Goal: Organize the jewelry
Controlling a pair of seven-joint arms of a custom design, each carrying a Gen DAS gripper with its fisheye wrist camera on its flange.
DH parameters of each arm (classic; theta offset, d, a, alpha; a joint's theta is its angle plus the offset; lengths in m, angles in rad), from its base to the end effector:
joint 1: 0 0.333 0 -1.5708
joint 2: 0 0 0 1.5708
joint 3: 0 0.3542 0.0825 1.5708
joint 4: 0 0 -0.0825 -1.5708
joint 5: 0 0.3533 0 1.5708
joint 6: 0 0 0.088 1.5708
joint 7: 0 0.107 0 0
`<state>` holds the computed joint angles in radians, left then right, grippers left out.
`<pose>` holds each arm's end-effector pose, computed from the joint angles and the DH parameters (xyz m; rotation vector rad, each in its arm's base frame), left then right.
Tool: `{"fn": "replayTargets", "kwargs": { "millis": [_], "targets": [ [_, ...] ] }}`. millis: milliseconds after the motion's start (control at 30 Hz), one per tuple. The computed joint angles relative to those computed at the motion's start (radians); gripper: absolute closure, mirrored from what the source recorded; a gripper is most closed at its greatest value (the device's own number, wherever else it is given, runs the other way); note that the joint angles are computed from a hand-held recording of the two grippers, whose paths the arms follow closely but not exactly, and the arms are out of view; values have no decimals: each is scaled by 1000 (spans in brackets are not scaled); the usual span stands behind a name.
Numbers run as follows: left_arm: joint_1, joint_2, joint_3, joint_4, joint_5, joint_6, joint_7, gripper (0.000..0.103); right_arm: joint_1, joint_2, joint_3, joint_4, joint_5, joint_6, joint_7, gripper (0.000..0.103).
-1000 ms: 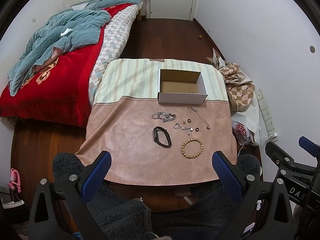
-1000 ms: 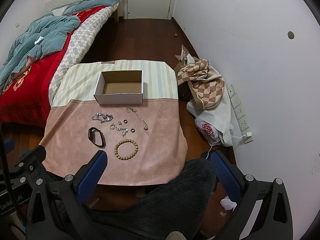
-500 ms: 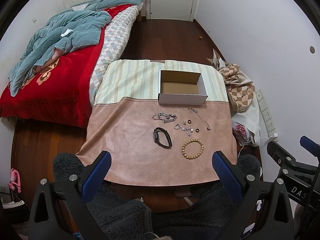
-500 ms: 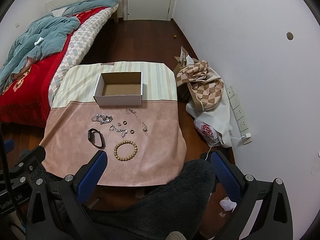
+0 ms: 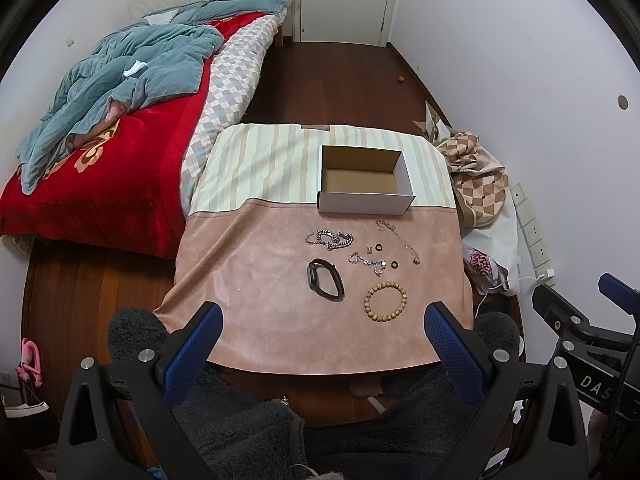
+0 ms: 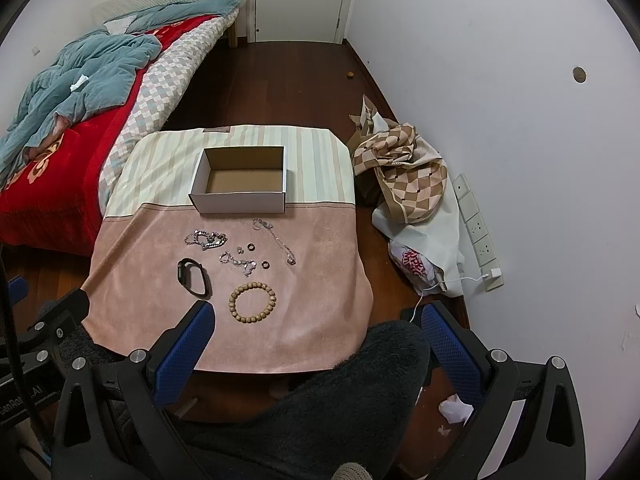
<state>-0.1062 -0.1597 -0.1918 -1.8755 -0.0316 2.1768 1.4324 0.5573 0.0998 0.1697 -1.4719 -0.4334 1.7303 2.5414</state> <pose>0.4884 -0.1606 0.6681 -1.8509 2.1567 -0.5584 0.4586 0.3481 0.6762 -1.8226 2.2538 -0.5967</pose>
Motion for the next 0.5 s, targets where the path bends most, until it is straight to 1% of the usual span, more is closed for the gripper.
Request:
{"fn": "replayTargets", "kwargs": {
  "millis": [200,267,367,433,500],
  "targets": [
    [0,3,-1,3,2,-1,-3,0,3,-3,0,5,-12,3,3,0],
    [1,1,-2,-7,15,20,-11,0,2,-8,0,-8,-17,15,13,0],
    [11,30,-13,-13,89,73,-62,0,-4,-5,-5,-28,-35,40,30,0],
    [16,69,-18,-6,163,105,-115,0,-13,3,-12,-40,-44,59,40,0],
    [15,102,-13,-10,223,134,-157,0,-30,11,-23,-71,-37,109,47,0]
  ]
}}
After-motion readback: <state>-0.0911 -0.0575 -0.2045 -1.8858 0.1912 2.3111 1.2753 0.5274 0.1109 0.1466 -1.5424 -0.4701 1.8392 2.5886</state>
